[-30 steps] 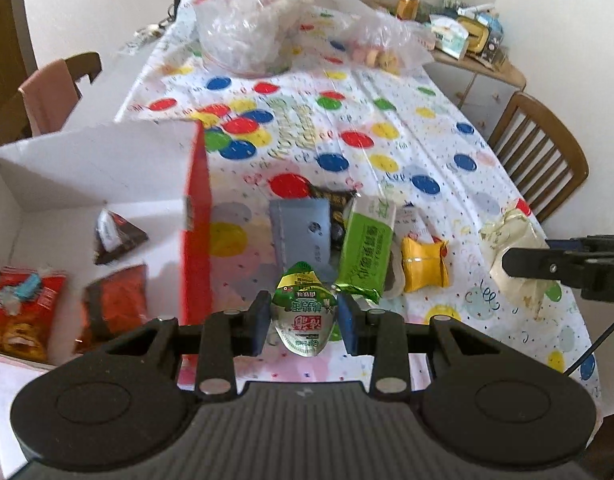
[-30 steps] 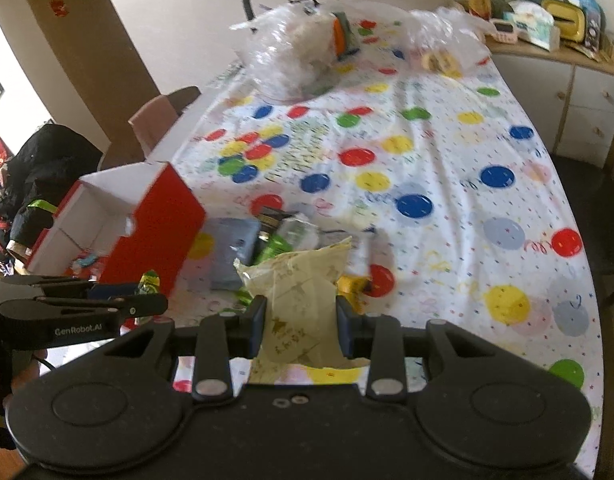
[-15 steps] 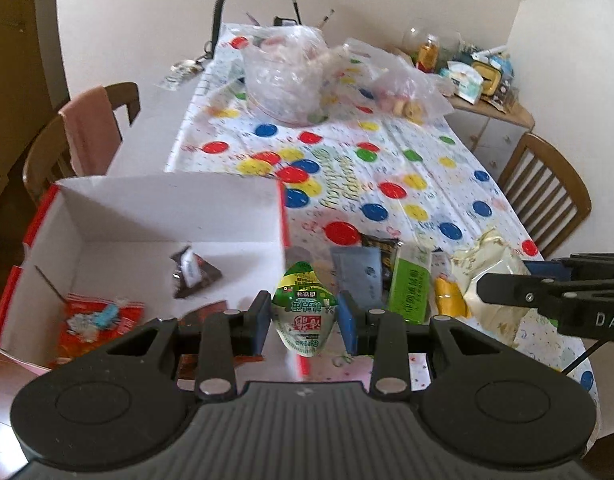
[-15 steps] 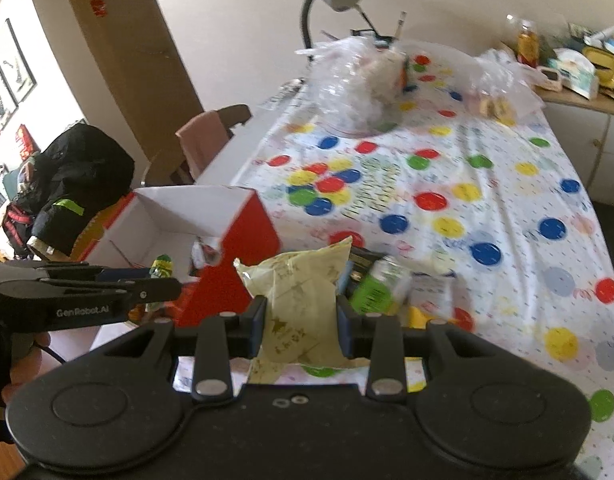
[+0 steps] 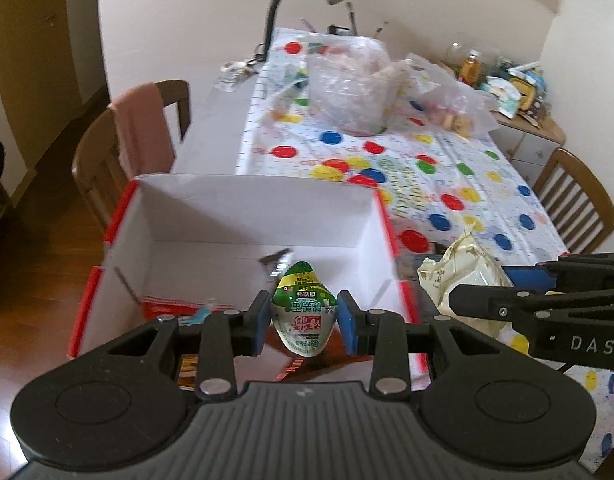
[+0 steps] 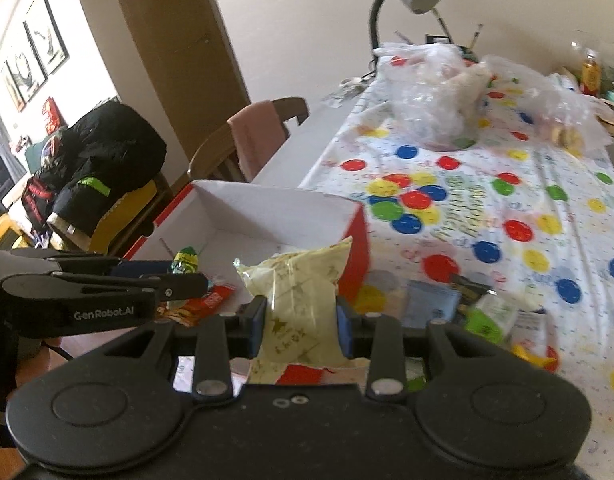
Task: Organize snacks
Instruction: 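Lift the jelly cup and pale bag and carry them over the box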
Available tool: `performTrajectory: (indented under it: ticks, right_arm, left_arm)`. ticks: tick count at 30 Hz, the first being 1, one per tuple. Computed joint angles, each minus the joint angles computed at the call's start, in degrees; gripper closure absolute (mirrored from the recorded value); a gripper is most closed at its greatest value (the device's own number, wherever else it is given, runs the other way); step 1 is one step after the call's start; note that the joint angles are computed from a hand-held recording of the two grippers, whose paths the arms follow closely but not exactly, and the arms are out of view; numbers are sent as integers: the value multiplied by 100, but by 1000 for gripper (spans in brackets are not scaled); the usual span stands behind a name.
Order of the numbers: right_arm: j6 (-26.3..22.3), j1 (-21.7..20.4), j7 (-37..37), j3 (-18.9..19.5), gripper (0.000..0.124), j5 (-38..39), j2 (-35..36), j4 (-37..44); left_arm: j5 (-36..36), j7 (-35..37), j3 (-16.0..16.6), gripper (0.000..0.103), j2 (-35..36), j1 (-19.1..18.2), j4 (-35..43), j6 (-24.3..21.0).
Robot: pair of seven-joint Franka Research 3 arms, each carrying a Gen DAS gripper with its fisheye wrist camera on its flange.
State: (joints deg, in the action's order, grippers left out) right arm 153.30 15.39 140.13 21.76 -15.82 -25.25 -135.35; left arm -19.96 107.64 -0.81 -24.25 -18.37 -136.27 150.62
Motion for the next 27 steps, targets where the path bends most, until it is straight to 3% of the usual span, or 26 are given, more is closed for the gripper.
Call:
performTrajectory:
  ticks: [5,9,16,27]
  right_arm:
    - [-83,-27,199,147,90,-334,650,515]
    - [-229,161,335,31,90,-651,1211,951]
    - [-518,582,434,-329,90,-1018,2082,1634]
    - [-876,1310,-151,-1092,90,-563,2978,2374]
  left_arm:
    - [123,73,104,68,202,244,103,-2]
    - [216,96,102,68,463,481,255,-47]
    - [255,300,-15,68,1035,768,641,-202]
    - [821,173,-420,68,1758,1212,1226,-741]
